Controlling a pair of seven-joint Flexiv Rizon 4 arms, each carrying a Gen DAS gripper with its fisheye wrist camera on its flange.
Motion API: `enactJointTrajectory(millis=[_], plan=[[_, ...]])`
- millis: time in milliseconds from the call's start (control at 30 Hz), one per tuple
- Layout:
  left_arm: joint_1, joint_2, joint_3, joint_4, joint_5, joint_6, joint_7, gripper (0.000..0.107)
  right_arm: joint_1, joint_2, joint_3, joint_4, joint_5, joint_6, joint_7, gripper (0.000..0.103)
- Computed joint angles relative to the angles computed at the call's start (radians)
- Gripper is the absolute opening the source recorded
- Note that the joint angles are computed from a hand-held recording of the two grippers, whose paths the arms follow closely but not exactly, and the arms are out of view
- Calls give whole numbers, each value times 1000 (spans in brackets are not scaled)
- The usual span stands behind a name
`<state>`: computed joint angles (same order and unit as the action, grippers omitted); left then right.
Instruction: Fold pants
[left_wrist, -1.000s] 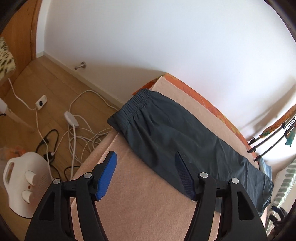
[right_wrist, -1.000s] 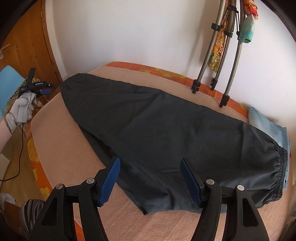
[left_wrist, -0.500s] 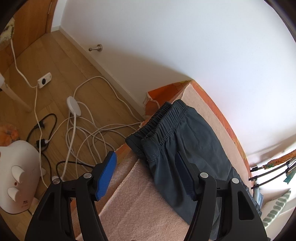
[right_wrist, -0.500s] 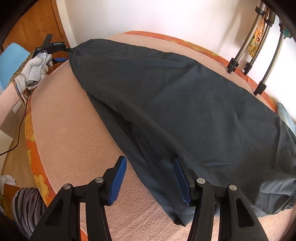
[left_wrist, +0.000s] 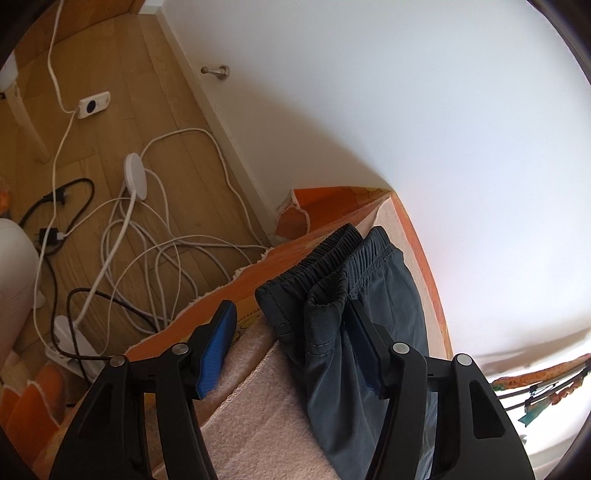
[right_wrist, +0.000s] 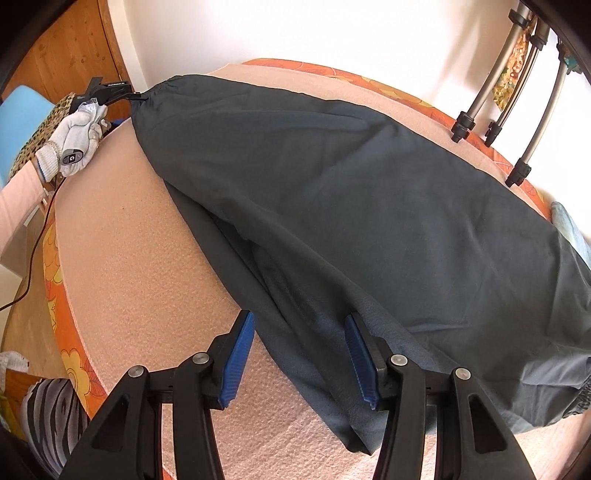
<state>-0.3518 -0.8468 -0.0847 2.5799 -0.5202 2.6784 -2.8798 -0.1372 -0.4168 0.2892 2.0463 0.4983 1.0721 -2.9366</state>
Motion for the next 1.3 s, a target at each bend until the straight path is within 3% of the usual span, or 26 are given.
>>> enactJointTrajectory(millis=[100,167,233,333,433,533,633,733,833,933,1100,1200,1300], plan=[[-32,11,4,-3,-59,-19,24,39,-1,11,1,3,7,-3,0,52],[-60,20,8,-2,-106,-26,45,21,4,14,1,0,11,-1,4,52],[-99,45,9,-3,-180,-55,95,18,5,19,2,-1,17,-3,2,52],[-200,96,13,-27,-363,-138,267,16,8,28,2,-5,25,-13,0,52],[-274,116,9,-55,-490,-132,407,15,17,35,-1,-18,32,-36,11,52],[-308,117,-7,-89,-528,-78,507,14,29,39,3,-50,50,-75,28,52],[-343,114,-46,-170,-607,-88,710,14,43,43,8,-109,93,-153,72,54],[-351,83,-78,-250,-607,-89,830,14,71,50,14,-164,135,-225,109,55],[-373,47,-106,-348,-673,-120,1010,14,111,49,18,-216,172,-297,150,67],[-385,16,-141,-428,-778,-134,1198,14,155,29,19,-260,200,-336,195,68],[-364,31,-172,-402,-813,-101,1243,14,220,-2,30,-272,206,-294,239,68],[-338,42,-168,-367,-721,-125,1221,14,237,-18,39,-271,199,-301,254,68],[-345,37,-163,-378,-696,-151,1267,15,256,-59,46,-305,197,-327,309,68]])
